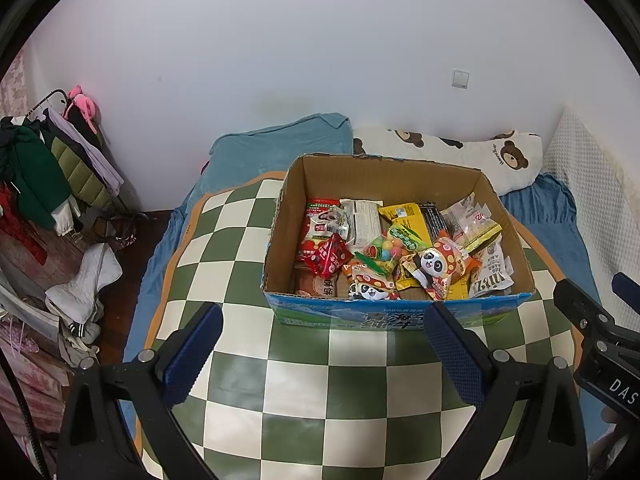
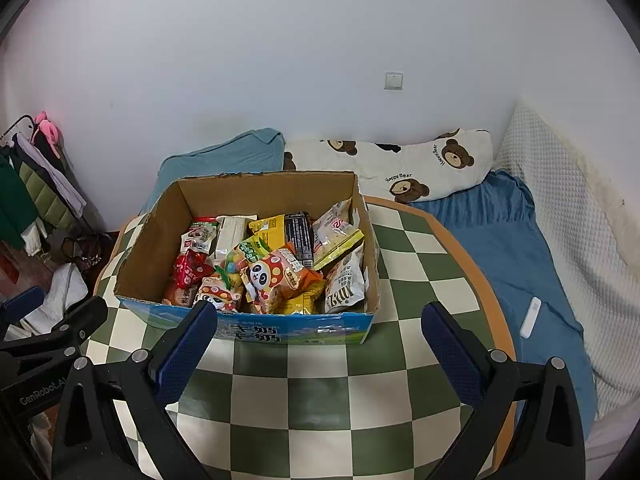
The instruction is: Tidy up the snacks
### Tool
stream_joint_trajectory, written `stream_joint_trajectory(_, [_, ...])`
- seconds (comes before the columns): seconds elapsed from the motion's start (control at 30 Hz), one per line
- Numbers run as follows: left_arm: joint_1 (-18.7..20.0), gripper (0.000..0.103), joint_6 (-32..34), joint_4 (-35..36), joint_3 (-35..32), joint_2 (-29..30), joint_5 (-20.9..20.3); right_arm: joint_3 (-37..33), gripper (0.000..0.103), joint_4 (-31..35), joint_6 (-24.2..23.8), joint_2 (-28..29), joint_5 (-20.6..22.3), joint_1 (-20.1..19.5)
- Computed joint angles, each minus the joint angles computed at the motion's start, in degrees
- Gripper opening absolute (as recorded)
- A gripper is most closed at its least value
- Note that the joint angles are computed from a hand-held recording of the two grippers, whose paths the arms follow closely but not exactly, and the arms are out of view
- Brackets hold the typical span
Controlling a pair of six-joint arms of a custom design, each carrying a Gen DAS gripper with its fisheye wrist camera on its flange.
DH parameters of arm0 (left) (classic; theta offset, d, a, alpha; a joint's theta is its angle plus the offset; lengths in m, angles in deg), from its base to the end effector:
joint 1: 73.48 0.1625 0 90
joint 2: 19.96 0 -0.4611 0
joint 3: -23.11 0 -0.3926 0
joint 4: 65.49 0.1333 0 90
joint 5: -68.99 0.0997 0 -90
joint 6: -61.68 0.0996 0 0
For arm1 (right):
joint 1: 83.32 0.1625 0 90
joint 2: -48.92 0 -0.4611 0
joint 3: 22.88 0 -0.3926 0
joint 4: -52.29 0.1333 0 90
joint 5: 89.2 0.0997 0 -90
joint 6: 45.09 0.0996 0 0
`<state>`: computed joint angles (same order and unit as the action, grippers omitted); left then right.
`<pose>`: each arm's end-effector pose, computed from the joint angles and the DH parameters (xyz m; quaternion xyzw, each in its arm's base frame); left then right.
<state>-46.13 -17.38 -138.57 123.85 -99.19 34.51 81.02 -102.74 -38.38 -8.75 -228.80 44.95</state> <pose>-0.3402 -0.4185 0.3654 0.0325 0.8489 -0.3200 0.4194 0.4374 -0.4617 0.2396 0.1776 -0.8805 0.2953 0.3256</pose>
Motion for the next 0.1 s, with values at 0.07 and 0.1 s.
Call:
stream_joint_trajectory(0.07, [-0.1, 0.103, -0.3, 0.4, -0.2, 0.1, 0.1, 0.0, 0.103, 0.0, 0.1, -0.1, 0.1, 0.0])
stream_joint_trajectory(0.1, [-0.1, 0.103, -0.1, 0.4, -0.2, 0.1, 0.1, 0.0, 0.103, 0.1, 0.1, 0.0, 0.0, 0.0])
